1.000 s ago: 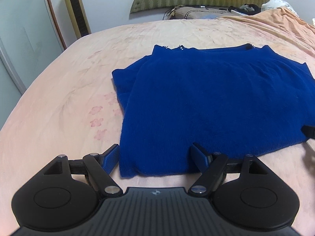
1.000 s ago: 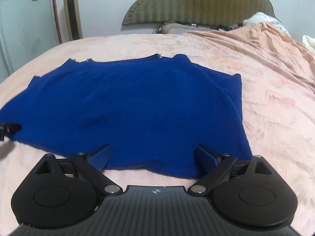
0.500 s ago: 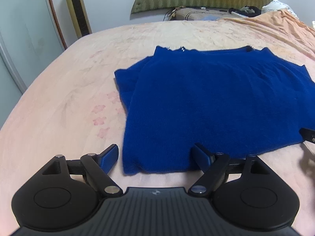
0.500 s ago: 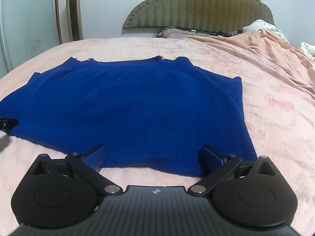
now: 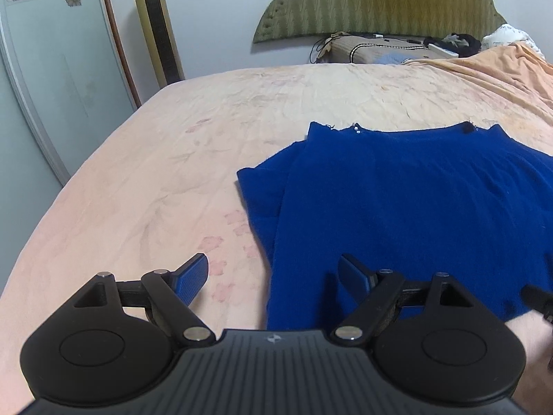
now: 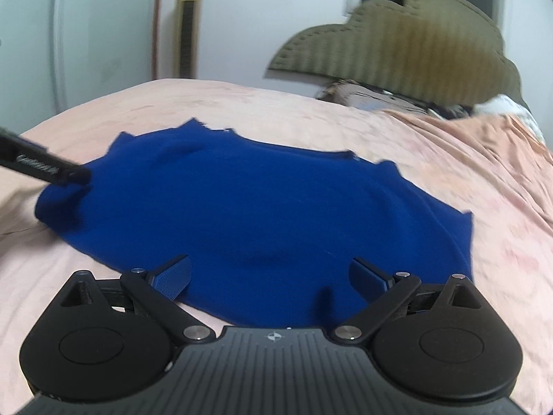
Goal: Fold small clothes
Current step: 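Move both grippers to the edge of the folded sweater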
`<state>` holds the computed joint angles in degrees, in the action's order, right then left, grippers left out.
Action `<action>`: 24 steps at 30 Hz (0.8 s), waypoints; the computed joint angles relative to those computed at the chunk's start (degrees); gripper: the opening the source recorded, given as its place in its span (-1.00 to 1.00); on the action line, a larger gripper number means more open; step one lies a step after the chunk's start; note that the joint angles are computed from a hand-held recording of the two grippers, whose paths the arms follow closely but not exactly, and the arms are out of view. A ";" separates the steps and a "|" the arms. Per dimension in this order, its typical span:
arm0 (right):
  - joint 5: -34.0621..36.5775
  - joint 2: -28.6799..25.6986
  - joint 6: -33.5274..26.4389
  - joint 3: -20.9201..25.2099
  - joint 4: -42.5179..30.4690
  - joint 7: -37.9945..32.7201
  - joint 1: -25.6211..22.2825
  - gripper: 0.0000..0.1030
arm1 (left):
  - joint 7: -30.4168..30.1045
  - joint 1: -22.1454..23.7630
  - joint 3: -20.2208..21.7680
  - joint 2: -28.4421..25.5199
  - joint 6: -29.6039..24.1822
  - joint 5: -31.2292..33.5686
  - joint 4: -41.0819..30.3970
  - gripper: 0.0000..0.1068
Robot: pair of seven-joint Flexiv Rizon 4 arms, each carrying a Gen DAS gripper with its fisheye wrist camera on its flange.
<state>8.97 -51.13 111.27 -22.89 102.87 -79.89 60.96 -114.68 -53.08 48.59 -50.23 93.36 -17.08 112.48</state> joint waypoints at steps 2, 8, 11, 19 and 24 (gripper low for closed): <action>-1.47 0.41 -1.12 0.81 -0.70 -0.46 -0.43 0.91 | 0.12 0.21 -0.08 -0.28 -0.86 0.12 -0.61 0.55; -2.71 0.15 -0.68 -0.67 -0.84 -2.24 1.83 0.91 | -1.09 0.75 0.37 -0.57 -1.81 1.89 -1.35 0.55; -2.37 -0.08 -0.78 -1.73 -0.89 -3.17 3.16 0.91 | -1.50 1.42 0.13 -0.22 -1.96 2.79 -1.46 0.55; -2.27 0.05 -1.04 -1.29 -1.41 -3.68 3.56 0.92 | -3.13 2.40 0.58 -0.34 -2.64 4.82 -2.20 0.55; -3.84 0.09 -2.22 -0.27 -2.02 -3.72 3.00 0.92 | -3.77 3.17 0.43 -0.25 -2.80 6.03 -2.58 0.55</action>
<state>5.13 -51.03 109.05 -23.15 100.84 -83.62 63.96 -118.45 -49.91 49.02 -50.48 90.55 -11.05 109.90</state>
